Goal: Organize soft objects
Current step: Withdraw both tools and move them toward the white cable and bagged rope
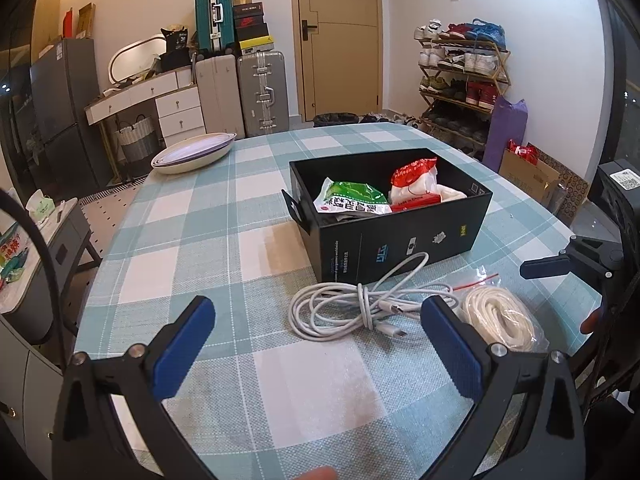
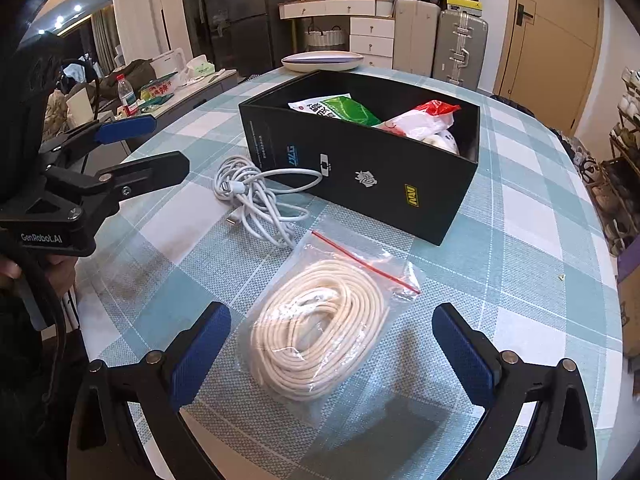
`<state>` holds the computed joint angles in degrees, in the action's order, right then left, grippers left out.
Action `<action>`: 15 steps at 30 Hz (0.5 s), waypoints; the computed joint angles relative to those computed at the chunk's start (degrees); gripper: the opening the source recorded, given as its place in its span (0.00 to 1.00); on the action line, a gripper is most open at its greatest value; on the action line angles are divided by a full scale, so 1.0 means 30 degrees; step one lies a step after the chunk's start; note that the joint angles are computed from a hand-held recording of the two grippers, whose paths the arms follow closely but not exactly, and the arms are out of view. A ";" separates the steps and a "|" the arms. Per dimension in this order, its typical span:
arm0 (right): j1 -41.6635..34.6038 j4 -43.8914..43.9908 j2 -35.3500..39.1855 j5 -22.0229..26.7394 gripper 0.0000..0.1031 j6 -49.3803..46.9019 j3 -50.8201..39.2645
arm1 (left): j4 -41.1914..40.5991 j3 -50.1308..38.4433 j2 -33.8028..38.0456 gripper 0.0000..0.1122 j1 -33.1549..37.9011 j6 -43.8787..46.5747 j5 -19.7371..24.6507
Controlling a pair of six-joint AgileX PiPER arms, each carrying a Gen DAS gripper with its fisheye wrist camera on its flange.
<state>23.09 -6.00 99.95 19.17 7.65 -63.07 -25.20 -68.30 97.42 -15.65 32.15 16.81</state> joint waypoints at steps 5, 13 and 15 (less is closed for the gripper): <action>0.0422 -0.1418 0.0669 0.0682 0.99 0.1273 -0.0559 | 0.0854 -0.0189 0.0299 0.92 -0.0167 -0.0706 0.0315; -0.0080 -0.1273 0.0896 0.1466 0.99 0.0866 -0.0692 | 0.1883 -0.0223 0.0474 0.92 -0.0333 -0.1482 0.0261; -0.0365 -0.0889 0.0828 0.1534 0.99 0.0422 -0.0652 | 0.1827 -0.0212 0.0467 0.92 -0.0311 -0.1372 0.0316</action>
<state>22.00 -8.67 102.43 23.77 8.92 -65.03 -19.72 -68.93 98.82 -16.58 28.03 17.76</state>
